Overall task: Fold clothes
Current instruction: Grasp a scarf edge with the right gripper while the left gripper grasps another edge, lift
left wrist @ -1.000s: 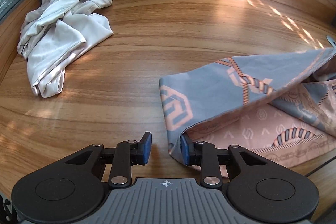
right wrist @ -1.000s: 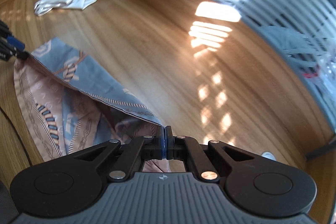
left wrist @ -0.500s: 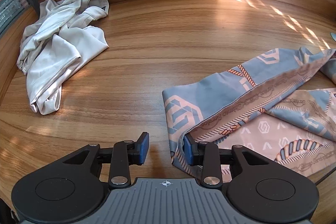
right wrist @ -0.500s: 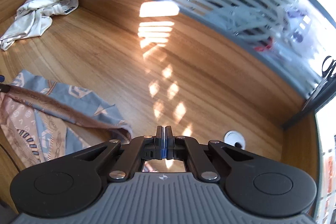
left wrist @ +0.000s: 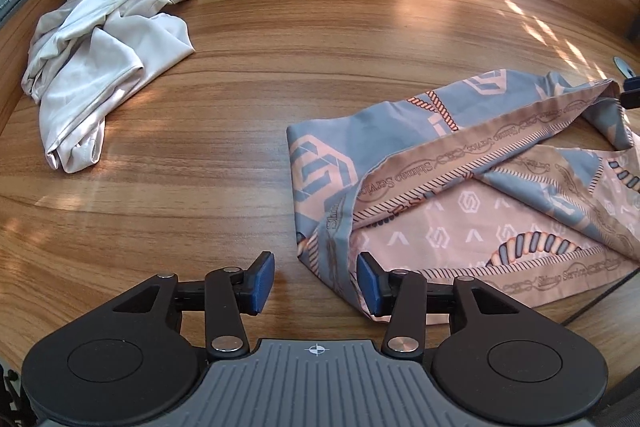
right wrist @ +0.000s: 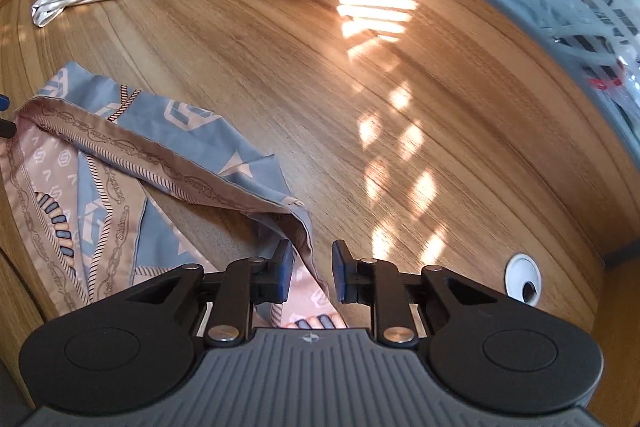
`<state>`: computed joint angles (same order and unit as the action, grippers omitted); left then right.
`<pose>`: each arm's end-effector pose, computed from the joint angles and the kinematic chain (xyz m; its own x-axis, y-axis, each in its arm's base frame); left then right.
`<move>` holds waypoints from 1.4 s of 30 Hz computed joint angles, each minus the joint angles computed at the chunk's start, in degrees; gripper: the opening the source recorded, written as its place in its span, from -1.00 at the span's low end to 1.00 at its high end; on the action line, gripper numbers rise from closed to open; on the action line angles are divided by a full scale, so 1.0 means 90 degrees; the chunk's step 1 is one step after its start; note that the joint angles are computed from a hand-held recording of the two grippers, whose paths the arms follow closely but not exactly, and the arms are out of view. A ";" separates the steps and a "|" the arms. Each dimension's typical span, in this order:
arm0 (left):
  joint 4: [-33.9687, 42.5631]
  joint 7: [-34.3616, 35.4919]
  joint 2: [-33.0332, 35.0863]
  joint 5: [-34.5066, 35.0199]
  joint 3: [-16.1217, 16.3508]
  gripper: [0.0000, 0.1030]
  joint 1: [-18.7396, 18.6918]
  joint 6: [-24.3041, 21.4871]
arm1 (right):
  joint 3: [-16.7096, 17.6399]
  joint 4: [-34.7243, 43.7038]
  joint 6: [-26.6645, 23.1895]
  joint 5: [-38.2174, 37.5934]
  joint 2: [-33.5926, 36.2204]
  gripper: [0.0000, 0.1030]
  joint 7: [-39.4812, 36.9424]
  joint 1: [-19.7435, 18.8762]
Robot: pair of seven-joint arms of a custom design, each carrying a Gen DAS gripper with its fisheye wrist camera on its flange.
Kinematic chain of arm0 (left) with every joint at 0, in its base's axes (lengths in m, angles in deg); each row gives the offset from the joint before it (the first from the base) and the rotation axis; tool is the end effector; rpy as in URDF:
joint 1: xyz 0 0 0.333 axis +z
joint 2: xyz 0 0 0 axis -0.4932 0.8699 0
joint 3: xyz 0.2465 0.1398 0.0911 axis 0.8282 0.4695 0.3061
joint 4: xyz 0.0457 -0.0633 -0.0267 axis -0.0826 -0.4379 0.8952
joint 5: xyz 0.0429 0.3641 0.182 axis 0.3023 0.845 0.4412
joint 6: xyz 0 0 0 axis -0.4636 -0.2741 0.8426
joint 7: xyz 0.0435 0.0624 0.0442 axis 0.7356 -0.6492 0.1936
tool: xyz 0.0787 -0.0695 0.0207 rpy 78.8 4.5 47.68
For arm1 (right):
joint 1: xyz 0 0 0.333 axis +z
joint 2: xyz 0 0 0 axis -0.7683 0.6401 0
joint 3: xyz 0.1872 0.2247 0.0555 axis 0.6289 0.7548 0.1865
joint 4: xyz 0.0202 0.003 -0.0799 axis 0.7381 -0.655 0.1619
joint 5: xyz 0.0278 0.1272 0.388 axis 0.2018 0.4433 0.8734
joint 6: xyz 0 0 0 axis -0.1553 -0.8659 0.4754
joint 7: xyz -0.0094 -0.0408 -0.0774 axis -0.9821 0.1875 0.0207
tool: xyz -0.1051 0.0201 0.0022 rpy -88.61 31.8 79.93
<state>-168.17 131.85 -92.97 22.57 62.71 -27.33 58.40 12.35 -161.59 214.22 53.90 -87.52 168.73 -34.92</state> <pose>0.5013 -0.0505 0.5291 -0.1737 -0.9824 -0.0682 -0.8857 0.1861 -0.4254 0.5474 0.1790 0.5836 0.4339 -0.8900 0.1403 -0.7729 -0.4477 -0.4496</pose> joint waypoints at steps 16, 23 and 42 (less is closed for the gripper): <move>-0.0036 -0.1086 0.0131 0.1352 -0.0460 -0.06 0.0140 0.0265 | -0.0075 0.0153 0.0678 -0.0068 -0.0012 -1.00 0.0743 -0.0249; -0.0059 -0.1079 0.0183 0.1665 -0.0432 -0.10 0.0009 0.0704 | 0.0002 -0.0354 0.0593 -0.0866 -0.0868 -1.00 0.1714 -0.0459; 0.0295 0.1851 0.0479 0.0559 0.0055 -0.95 -0.0186 0.2957 | 0.0147 -0.1014 0.0074 -0.1709 -0.1780 -1.00 0.2817 -0.0478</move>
<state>-165.52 148.51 -88.66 27.60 63.21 -29.01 85.02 13.67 -170.72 214.89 38.52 -103.55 194.07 -39.23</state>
